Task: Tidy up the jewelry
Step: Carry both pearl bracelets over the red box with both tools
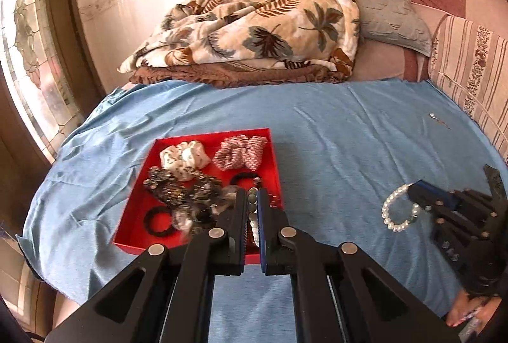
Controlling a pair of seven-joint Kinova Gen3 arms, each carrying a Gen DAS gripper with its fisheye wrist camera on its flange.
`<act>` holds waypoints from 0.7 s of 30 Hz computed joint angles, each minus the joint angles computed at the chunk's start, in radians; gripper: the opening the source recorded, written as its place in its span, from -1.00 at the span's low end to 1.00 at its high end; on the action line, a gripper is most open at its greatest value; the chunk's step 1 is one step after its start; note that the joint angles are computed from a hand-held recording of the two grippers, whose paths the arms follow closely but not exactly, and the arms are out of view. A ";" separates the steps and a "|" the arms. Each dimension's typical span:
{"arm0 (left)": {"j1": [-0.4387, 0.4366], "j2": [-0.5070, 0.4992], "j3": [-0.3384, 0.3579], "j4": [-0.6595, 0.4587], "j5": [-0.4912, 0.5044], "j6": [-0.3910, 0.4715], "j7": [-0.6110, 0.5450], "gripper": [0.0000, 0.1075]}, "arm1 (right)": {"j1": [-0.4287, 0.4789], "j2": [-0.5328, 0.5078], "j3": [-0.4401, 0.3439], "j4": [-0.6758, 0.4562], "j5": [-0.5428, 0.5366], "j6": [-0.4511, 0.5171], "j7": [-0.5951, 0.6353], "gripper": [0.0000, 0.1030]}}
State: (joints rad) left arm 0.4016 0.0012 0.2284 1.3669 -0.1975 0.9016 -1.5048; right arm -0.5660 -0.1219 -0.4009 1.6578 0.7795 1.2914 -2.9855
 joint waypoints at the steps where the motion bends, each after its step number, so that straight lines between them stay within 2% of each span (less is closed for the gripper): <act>1: -0.004 -0.003 -0.005 0.003 0.005 -0.002 -0.004 -0.90 | -0.003 0.004 -0.006 -0.009 0.006 0.011 0.001 -0.79; 9: -0.053 -0.010 -0.035 0.016 0.057 -0.024 -0.048 -0.90 | -0.043 0.047 0.005 -0.107 0.015 0.051 0.074 -0.79; 17: -0.116 0.017 -0.071 -0.012 0.147 -0.027 -0.134 -0.90 | -0.083 0.110 0.051 -0.218 0.014 0.054 0.150 -0.79; 21: -0.155 0.042 -0.091 -0.044 0.228 -0.012 -0.200 -0.90 | -0.119 0.158 0.077 -0.284 0.027 0.071 0.195 -0.79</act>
State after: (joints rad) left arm 0.2465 0.0437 0.1374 1.3228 0.0301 0.8892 -1.7052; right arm -0.6847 0.0362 -0.3237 1.3736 0.8070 1.3620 -2.7908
